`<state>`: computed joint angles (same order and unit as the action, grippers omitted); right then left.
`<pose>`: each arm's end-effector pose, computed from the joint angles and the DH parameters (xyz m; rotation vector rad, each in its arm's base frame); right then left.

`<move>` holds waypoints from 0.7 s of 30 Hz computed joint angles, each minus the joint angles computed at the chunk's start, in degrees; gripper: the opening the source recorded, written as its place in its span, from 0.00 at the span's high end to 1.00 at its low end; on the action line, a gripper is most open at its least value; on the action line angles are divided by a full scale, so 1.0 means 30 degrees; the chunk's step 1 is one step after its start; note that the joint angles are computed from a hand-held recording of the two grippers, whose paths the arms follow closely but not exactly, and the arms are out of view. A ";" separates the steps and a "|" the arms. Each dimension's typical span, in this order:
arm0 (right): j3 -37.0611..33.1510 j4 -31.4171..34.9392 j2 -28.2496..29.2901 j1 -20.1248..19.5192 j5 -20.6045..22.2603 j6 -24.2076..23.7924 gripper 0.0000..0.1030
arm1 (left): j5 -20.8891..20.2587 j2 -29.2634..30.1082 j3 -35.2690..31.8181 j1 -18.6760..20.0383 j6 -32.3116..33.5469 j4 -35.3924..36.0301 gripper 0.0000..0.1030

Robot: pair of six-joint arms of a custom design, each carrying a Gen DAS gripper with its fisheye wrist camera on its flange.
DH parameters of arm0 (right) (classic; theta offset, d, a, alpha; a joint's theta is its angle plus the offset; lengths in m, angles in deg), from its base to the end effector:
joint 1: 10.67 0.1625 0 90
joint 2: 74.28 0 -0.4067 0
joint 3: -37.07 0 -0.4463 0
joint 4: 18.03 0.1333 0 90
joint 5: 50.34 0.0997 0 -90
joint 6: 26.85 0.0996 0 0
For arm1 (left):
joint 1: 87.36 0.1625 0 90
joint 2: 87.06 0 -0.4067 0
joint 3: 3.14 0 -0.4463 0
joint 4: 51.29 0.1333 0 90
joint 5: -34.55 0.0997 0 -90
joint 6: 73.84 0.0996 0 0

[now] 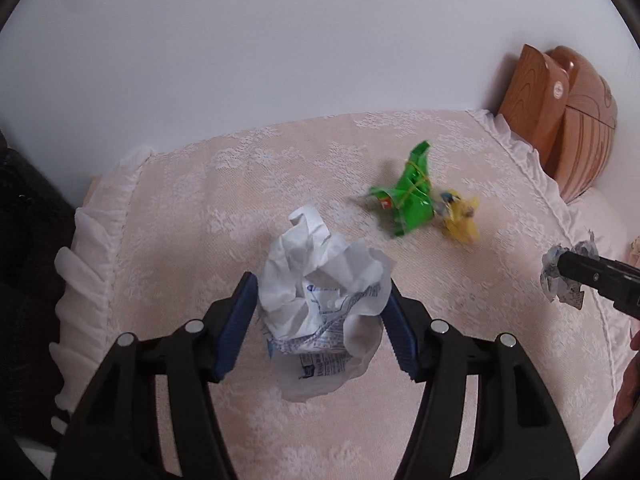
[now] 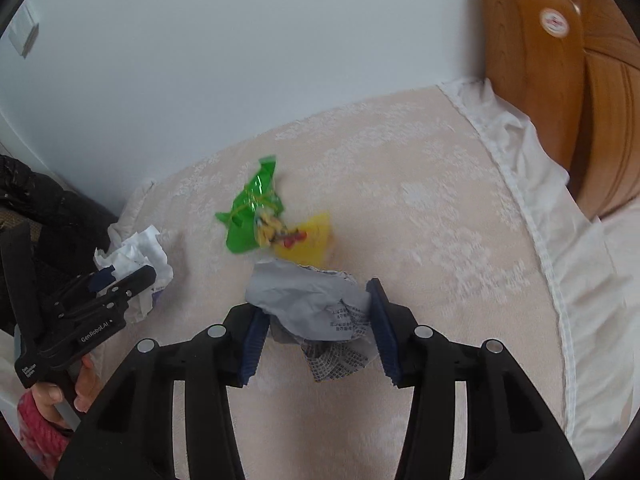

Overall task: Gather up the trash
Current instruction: 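Carry the paper and grey wrapper toward the green wastebasket with both tools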

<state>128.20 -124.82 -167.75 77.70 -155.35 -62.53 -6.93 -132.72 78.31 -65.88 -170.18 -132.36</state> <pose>0.0919 -0.5499 0.5285 0.7524 -2.6672 0.3256 -0.5480 -0.4391 0.0753 -0.1293 2.1717 -0.8397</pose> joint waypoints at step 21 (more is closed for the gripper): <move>0.2172 0.4091 -0.7944 -0.4250 0.1175 -0.1929 0.53 | -0.2189 0.4118 -0.3615 -0.3310 0.4358 -0.4151 0.42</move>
